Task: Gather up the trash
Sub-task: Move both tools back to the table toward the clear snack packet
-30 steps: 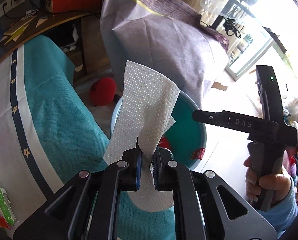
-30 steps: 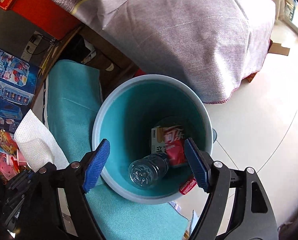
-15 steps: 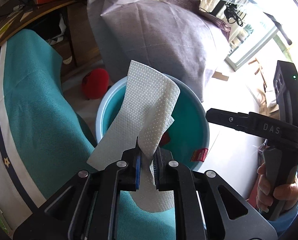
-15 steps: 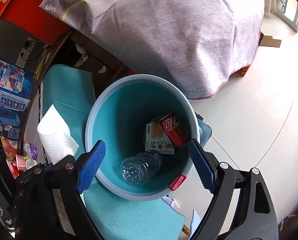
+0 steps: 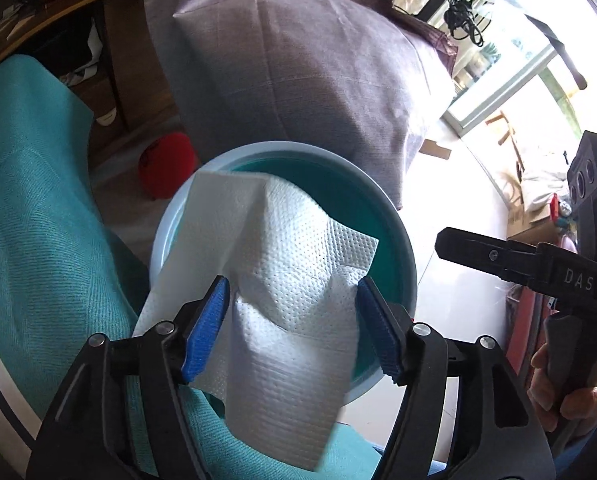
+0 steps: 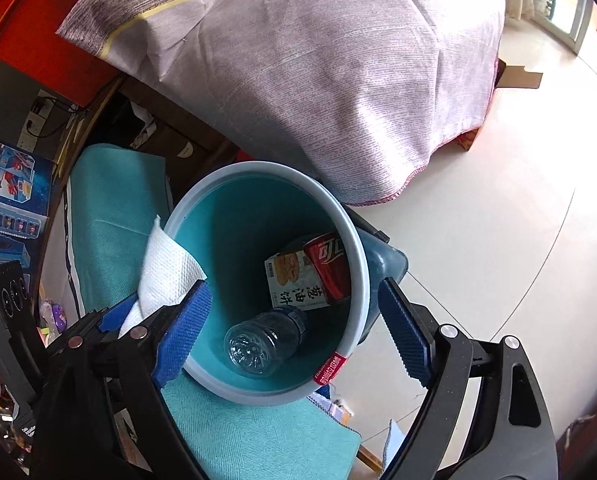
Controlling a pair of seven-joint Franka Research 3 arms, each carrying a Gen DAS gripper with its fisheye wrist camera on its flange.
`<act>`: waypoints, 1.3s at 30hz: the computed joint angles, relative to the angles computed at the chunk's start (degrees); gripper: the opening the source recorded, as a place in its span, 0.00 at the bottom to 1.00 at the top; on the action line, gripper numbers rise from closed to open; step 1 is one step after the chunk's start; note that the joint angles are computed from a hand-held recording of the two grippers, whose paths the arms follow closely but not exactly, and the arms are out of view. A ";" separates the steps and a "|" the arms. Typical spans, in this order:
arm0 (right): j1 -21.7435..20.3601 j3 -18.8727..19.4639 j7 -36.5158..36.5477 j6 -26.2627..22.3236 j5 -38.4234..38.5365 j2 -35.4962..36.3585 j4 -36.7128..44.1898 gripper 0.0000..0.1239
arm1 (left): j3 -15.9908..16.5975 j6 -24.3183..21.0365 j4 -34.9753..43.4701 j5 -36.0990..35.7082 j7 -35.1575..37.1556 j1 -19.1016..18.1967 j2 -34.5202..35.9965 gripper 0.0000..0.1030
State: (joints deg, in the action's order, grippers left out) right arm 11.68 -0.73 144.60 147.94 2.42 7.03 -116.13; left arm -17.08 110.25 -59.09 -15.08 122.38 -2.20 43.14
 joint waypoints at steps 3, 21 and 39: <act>-0.17 -0.27 0.69 -0.42 -0.32 -0.18 -0.20 0.66 | 0.03 0.33 -0.02 0.13 0.13 -0.08 -0.08 0.74; 1.52 0.89 0.87 -1.30 0.47 0.67 3.08 0.69 | 1.25 6.89 -15.89 -4.13 3.11 5.78 -12.94 0.92; 9.29 3.83 -0.58 -7.85 0.57 9.14 18.28 0.69 | 7.71 11.91 -28.58 -10.66 8.71 14.73 -24.54 0.94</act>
State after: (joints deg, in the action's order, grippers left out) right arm 20.97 3.10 144.02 140.09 2.99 16.17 -97.85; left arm -9.37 122.15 -87.67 -25.74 131.10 12.53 18.60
